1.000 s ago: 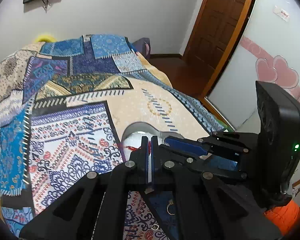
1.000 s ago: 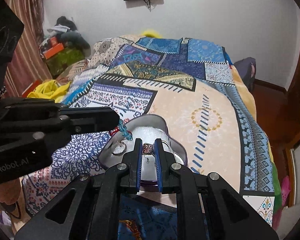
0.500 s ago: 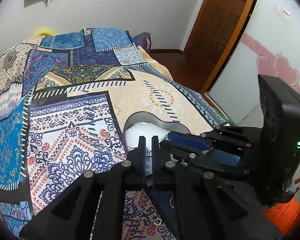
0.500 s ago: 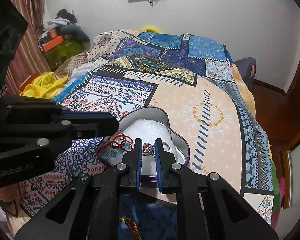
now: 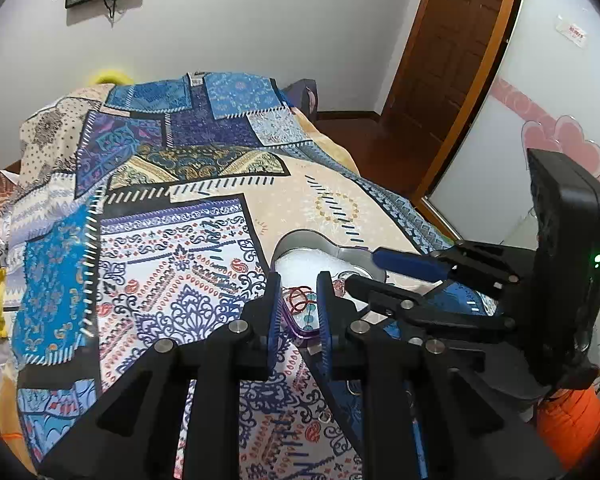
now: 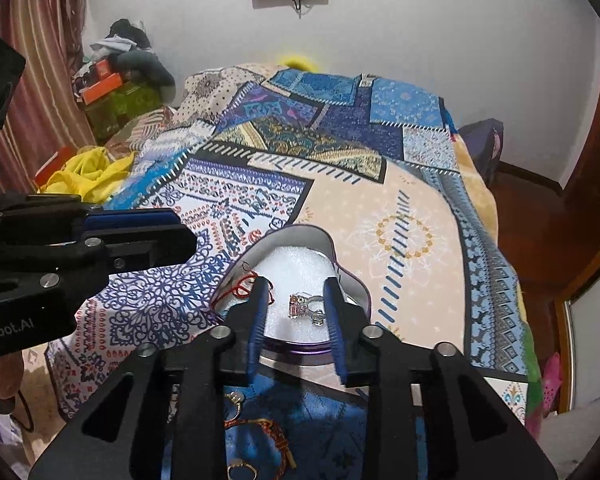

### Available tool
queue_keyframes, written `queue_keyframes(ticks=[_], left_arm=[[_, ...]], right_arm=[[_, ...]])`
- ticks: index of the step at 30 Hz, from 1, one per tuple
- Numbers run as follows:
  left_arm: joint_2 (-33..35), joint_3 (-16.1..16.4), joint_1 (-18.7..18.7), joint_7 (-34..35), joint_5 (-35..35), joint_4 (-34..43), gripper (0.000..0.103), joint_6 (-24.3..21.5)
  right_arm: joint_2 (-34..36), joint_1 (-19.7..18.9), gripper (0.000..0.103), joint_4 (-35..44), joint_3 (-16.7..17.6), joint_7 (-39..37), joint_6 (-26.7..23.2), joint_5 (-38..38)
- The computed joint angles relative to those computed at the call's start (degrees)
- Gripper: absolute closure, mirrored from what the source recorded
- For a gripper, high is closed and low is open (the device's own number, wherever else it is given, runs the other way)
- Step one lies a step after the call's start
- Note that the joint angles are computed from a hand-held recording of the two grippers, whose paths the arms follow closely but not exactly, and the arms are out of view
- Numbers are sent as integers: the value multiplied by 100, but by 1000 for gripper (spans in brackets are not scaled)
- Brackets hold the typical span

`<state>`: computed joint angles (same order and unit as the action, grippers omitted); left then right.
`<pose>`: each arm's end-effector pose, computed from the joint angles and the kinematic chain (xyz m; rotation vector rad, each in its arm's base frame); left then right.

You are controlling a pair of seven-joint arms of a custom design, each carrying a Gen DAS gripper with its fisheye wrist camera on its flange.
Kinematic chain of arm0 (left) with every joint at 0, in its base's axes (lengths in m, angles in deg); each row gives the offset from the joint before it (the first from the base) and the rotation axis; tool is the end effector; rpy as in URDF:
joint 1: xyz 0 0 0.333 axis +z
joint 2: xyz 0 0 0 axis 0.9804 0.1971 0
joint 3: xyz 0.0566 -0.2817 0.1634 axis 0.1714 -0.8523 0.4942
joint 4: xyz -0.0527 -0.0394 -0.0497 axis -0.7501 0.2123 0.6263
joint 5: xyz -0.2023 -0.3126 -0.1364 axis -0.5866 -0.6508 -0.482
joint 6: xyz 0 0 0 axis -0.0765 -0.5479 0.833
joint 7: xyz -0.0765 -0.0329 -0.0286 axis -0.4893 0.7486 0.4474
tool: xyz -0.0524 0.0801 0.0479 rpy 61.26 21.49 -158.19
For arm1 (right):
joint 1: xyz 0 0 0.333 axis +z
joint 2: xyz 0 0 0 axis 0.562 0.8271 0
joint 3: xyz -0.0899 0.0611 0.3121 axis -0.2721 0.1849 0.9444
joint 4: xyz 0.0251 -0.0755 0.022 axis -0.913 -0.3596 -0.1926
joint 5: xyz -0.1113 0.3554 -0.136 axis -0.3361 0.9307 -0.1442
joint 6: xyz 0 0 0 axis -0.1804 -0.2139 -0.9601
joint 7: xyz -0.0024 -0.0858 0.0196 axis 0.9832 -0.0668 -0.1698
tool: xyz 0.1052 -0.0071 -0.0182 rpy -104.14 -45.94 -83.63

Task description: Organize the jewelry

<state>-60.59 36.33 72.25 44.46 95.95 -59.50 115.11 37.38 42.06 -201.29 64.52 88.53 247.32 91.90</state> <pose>0.4988 -0.1957 0.4107 -1.8312 1.8765 -0.9163 0.5462 0.3287 0.3852 -2.1589 1.0041 -0.3441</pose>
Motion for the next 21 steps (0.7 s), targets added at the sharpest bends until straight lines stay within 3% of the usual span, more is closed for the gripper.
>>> queue_keyframes(ticks=[3, 7, 12, 15, 17, 21], left_arm=[[-212, -98, 125, -484, 523, -75, 83, -83], [-505, -388, 401, -963, 1025, -210, 76, -203], [-855, -599, 510, -801, 769, -488, 72, -207], [-1080, -834, 664, -689, 628, -659, 72, -220], [-1230, -1003, 770, -637, 556, -765, 69, -264], [-1488, -1346, 1001, -611, 463, -992, 63, -281]], right_arm=[[-146, -224, 67, -156, 261, -95, 178, 163], [-343, -762, 67, -383, 853, -305, 380, 463], [-527, -1971, 66, -688, 2176, -739, 638, 1010], [-567, -2974, 66, -932, 3254, -889, 847, 1166], [-564, -3464, 66, -1080, 3772, -845, 967, 1126], [-607, -4027, 66, -1343, 4328, -614, 1031, 974]])
